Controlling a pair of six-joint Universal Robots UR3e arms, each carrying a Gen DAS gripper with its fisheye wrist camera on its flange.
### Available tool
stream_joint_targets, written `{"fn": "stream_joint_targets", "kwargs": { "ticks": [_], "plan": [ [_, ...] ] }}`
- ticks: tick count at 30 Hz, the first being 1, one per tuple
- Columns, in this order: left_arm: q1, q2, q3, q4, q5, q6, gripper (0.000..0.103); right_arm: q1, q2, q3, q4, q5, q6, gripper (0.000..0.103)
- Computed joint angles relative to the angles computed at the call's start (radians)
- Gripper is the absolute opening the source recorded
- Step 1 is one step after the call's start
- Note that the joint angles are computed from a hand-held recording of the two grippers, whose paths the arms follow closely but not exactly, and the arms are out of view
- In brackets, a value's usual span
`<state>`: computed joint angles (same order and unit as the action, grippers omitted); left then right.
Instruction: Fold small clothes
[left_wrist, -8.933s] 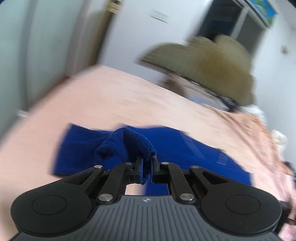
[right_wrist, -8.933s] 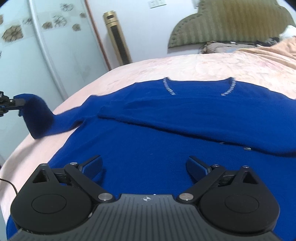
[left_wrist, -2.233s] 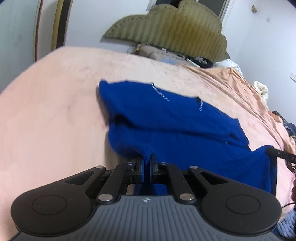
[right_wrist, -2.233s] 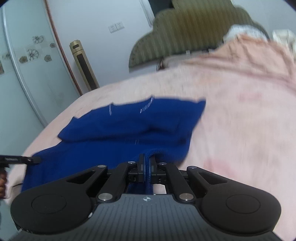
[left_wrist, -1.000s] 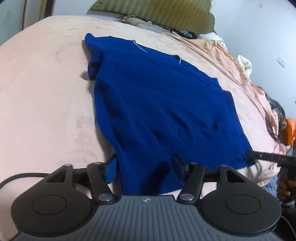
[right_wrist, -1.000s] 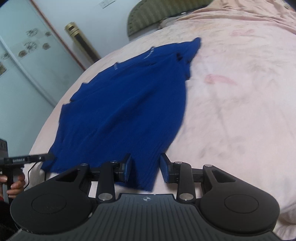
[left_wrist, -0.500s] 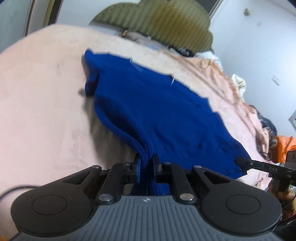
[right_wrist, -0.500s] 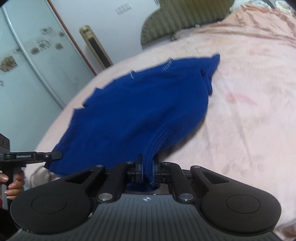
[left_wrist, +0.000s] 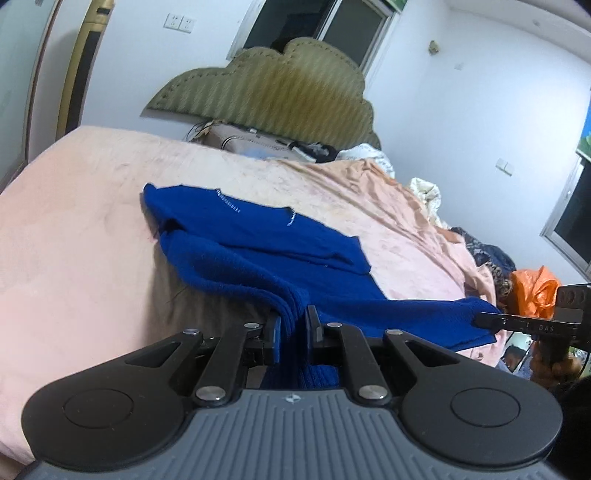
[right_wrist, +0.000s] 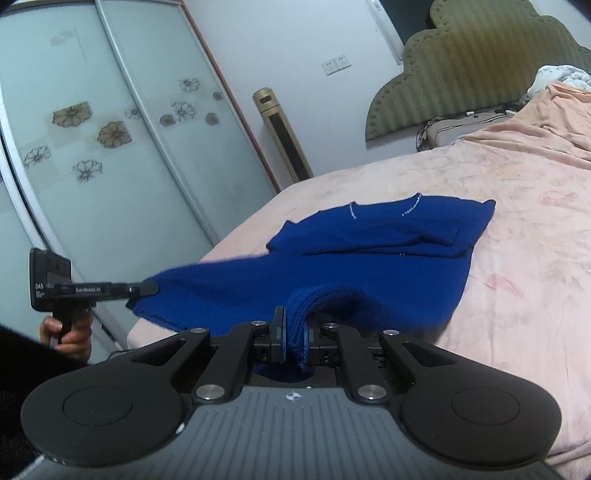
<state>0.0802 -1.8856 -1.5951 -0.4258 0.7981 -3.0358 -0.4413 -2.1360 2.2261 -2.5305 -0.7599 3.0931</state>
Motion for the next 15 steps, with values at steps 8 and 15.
{"fn": "stream_joint_targets", "kwargs": {
  "ticks": [8, 15],
  "plan": [
    [-0.03, -0.087, 0.176, -0.137, 0.048, -0.007, 0.012, 0.084, 0.121, -0.025, -0.139, -0.094, 0.148, 0.012],
    [-0.083, -0.32, 0.669, -0.396, 0.1, -0.047, 0.012, 0.077, 0.353, -0.103, -0.424, -0.073, 0.349, 0.012]
  ]
}}
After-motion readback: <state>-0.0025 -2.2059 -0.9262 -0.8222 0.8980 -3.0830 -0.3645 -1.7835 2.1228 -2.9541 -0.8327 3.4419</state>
